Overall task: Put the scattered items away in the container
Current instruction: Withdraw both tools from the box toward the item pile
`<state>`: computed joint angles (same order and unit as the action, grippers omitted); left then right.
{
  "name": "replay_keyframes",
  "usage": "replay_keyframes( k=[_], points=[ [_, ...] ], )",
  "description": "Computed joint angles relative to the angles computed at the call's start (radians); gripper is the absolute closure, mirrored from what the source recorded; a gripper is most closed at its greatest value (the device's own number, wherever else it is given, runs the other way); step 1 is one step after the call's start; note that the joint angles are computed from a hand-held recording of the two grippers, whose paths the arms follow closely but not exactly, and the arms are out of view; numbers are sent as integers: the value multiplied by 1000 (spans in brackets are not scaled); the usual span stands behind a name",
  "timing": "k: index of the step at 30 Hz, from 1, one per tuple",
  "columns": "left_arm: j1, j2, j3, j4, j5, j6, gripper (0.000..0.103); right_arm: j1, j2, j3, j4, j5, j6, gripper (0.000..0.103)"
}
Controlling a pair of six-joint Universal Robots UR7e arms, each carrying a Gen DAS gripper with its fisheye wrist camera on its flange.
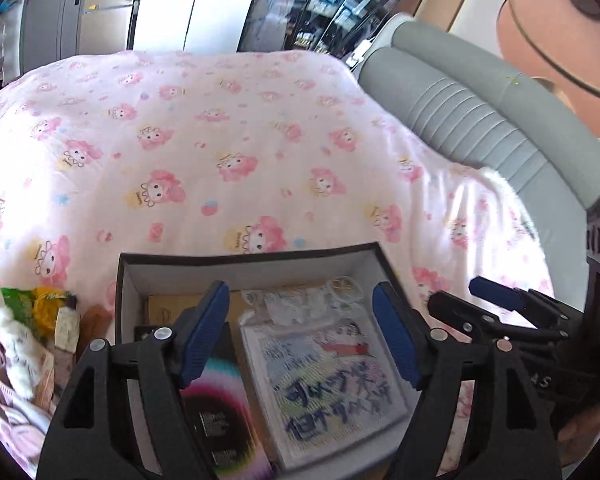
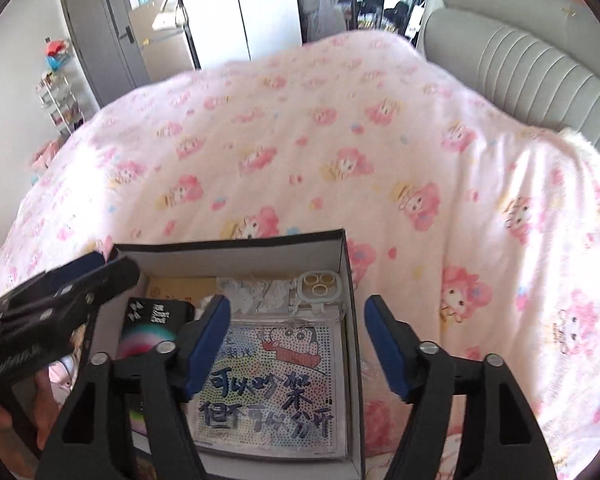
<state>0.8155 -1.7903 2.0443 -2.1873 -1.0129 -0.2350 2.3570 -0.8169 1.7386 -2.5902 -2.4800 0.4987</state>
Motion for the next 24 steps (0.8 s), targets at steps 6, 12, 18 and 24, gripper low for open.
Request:
replay_keyframes(
  k=[6, 12, 18, 24],
  points=[
    [-161, -144, 44, 190, 166, -137, 23, 93, -1, 1, 47, -55, 75, 23],
    [-289, -289, 44, 452, 246, -302, 23, 145, 0, 9, 55, -20, 83, 23],
    [-310, -390, 9, 642, 283, -427, 23, 175, 79, -53, 34, 21, 10, 23],
    [-280, -501, -38, 794, 338, -542, 23, 188, 227, -210, -2, 130, -172, 23]
  ],
)
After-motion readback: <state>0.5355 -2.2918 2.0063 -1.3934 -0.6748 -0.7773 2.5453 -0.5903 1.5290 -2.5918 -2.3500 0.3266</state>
